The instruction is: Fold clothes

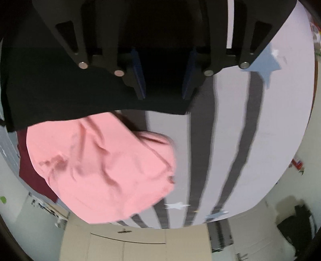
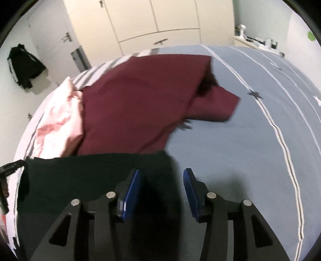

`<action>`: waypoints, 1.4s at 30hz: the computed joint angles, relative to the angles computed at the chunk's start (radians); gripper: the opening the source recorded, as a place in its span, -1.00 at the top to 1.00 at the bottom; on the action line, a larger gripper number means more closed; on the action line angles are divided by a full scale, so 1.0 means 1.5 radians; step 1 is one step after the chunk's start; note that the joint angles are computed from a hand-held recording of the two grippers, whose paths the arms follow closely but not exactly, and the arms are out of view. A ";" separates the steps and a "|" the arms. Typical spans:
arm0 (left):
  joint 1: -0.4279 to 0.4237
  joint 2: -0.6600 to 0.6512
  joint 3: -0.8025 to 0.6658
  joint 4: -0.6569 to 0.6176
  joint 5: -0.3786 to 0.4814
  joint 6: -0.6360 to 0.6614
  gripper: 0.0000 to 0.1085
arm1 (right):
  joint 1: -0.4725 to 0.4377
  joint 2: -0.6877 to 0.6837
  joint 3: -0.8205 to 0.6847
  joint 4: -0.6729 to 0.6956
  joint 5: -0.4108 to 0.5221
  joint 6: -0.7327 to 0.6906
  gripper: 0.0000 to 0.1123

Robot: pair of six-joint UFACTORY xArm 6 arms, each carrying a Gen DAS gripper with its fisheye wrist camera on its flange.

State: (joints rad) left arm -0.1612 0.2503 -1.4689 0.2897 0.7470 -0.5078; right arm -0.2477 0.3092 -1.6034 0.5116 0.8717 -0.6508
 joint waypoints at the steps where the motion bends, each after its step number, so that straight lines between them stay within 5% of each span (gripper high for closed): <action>1: -0.005 0.015 -0.015 0.020 0.012 -0.016 0.24 | 0.008 0.004 -0.003 -0.011 -0.006 0.011 0.25; 4: -0.004 0.045 -0.045 0.059 0.052 -0.066 0.27 | 0.028 0.025 -0.016 -0.064 -0.019 0.066 0.25; 6: 0.000 0.055 -0.053 0.063 0.070 -0.078 0.80 | 0.036 0.051 -0.042 -0.124 -0.007 0.123 0.32; 7: 0.000 0.056 -0.054 0.066 0.074 -0.079 0.84 | 0.038 0.064 -0.056 -0.140 0.004 0.141 0.46; 8: -0.001 0.055 -0.055 0.069 0.076 -0.078 0.94 | 0.036 0.069 -0.062 -0.147 0.006 0.154 0.94; 17: 0.042 0.002 -0.039 0.023 0.063 -0.044 0.97 | 0.012 0.096 -0.119 -0.123 0.013 0.155 0.94; 21: 0.052 0.003 -0.025 0.049 0.085 -0.081 1.00 | 0.005 0.135 -0.176 -0.096 0.069 0.165 0.91; 25: 0.063 0.011 -0.026 0.110 0.109 -0.170 1.00 | 0.000 0.139 -0.182 -0.088 0.046 0.193 0.75; 29: 0.058 -0.015 0.003 0.100 0.066 -0.142 1.00 | -0.005 0.137 -0.186 -0.101 0.020 0.187 0.54; 31: 0.053 -0.030 0.022 0.041 0.031 -0.092 0.93 | -0.011 0.134 -0.185 -0.097 0.022 0.175 0.48; 33: 0.044 -0.023 0.019 -0.016 0.020 -0.042 0.32 | -0.017 0.122 -0.167 -0.087 0.023 0.158 0.48; 35: 0.030 -0.008 0.008 -0.020 0.032 -0.031 -0.02 | -0.021 0.105 -0.141 -0.077 0.019 0.136 0.48; 37: 0.023 0.013 -0.008 -0.018 0.045 -0.042 -0.02 | -0.026 0.101 -0.131 -0.071 0.024 0.126 0.48; 38: 0.021 0.020 -0.011 -0.014 0.047 -0.052 0.00 | -0.027 0.099 -0.129 -0.066 0.026 0.126 0.48; 42: 0.011 0.040 -0.019 0.022 0.052 -0.069 0.85 | -0.036 0.080 -0.098 -0.037 0.027 0.121 0.48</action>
